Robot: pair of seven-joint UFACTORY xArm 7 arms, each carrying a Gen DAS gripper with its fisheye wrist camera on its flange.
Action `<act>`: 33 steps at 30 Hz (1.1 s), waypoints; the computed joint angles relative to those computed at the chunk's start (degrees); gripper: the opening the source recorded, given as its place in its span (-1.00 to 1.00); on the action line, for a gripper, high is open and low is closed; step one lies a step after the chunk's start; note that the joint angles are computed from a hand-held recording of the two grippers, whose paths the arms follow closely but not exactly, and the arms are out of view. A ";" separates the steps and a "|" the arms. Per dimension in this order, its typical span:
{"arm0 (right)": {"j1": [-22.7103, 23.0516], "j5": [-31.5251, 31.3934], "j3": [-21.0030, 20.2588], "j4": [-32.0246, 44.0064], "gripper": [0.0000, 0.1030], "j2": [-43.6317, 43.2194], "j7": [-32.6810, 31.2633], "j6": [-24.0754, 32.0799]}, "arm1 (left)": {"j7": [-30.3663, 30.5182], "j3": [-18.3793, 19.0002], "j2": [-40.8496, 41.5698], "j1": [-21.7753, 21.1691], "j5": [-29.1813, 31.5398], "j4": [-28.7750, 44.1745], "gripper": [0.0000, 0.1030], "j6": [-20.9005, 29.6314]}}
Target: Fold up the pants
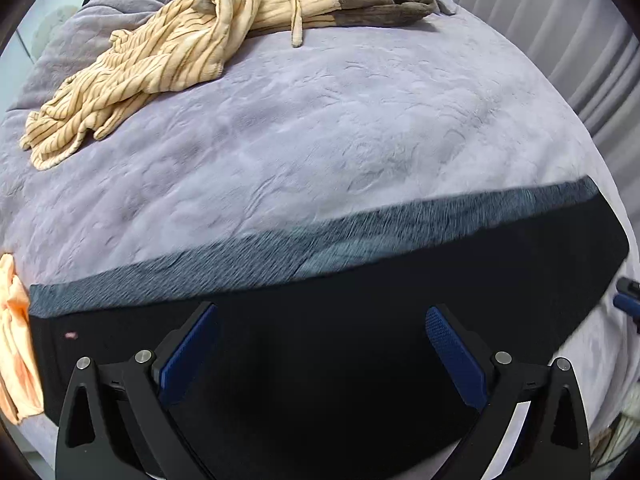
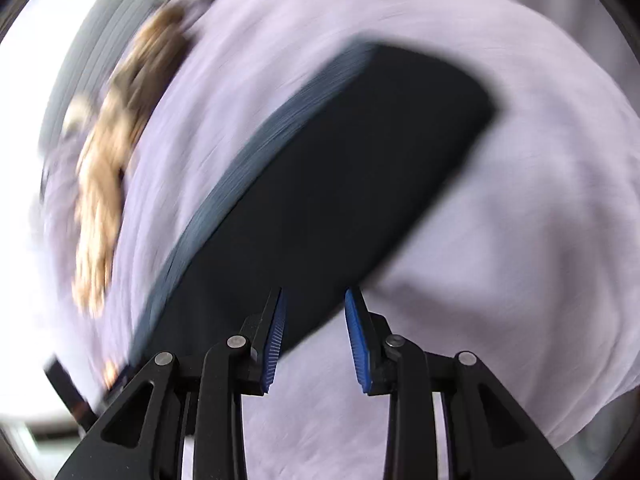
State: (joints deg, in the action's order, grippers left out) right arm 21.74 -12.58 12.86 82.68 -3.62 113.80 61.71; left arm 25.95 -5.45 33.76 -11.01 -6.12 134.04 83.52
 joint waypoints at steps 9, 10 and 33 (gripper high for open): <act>-7.31 2.09 -1.67 -20.17 -0.69 -12.72 -1.74 -12.43 | -8.76 2.86 8.18 -5.04 6.66 5.25 1.00 -3.12; -7.53 2.77 -1.82 -18.99 -0.69 -11.92 -4.78 -10.25 | -8.29 2.79 7.01 -5.09 7.12 3.01 1.00 -4.63; -20.78 -7.61 8.36 -34.99 -0.10 -17.20 8.48 -38.65 | -12.85 -0.71 -1.03 -11.60 7.52 -6.34 1.00 -3.28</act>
State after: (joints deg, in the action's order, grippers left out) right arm 0.96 -20.19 21.22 47.69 -20.82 122.29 23.06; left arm 13.09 -6.16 32.72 -22.61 1.40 127.70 80.24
